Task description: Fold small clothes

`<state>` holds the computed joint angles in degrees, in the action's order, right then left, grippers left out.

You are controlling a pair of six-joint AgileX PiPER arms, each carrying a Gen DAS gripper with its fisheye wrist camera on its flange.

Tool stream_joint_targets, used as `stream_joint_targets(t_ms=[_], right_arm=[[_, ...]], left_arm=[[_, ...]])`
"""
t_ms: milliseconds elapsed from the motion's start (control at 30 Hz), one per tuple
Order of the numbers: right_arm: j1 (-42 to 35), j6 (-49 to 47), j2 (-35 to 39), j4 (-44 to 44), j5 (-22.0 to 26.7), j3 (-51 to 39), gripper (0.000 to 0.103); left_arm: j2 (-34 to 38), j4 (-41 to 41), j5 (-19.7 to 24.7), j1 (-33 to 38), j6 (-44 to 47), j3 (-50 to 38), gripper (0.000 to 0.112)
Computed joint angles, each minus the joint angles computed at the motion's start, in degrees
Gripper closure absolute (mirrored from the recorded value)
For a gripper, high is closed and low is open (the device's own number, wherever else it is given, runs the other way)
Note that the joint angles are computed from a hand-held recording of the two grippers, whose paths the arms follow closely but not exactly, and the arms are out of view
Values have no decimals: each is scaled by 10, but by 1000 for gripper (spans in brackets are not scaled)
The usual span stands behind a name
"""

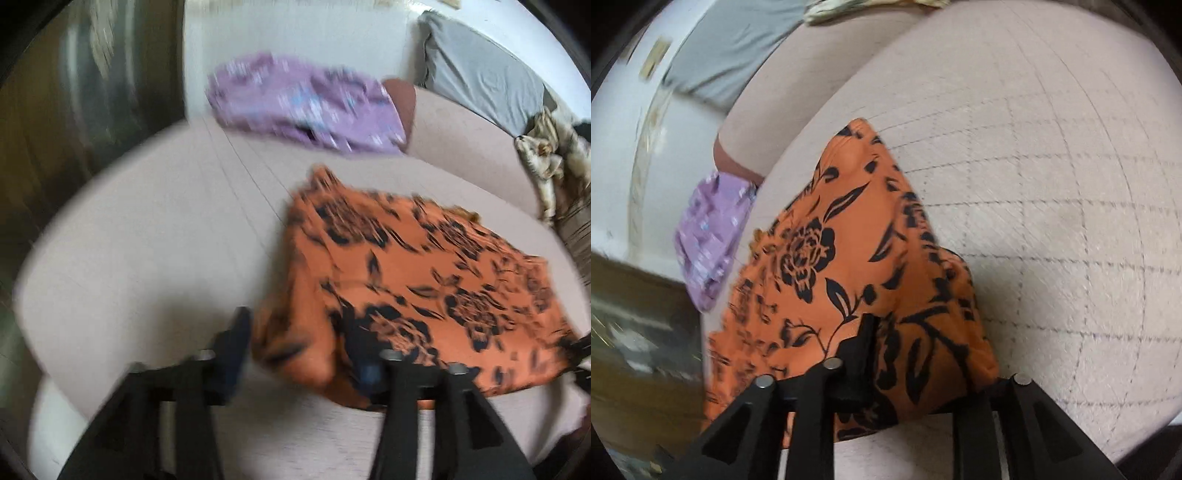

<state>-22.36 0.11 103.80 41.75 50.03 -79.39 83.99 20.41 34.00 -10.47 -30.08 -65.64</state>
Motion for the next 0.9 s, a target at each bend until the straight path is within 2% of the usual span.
stream_joint_targets(t_ms=[33, 100, 200, 267, 467, 567, 733, 900], right_arm=[[-6, 8, 0, -7, 11, -8, 73], [-28, 9, -15, -8, 9, -3, 73], [-41, 72, -57, -74, -46, 23, 65], [-39, 94, -84, -118, -86, 35, 66], [26, 16, -109, -114, -153, 42, 66], [58, -20, -95, -105, -142, 22, 66], [81, -30, -66, -113, -97, 4, 66], [93, 35, 3, -179, -30, -47, 66]], left_arm=[[-13, 53, -2, -9, -44, 9, 40], [-30, 105, -2, -17, -85, 17, 39], [-29, 173, 10, -29, -136, 12, 39], [-23, 183, 6, -31, -143, 7, 39], [-10, 213, 4, -52, -168, 6, 39], [0, 219, 6, -58, -170, 3, 39], [28, 212, 22, -59, -162, -13, 39], [65, 189, 48, -59, -136, -35, 39]])
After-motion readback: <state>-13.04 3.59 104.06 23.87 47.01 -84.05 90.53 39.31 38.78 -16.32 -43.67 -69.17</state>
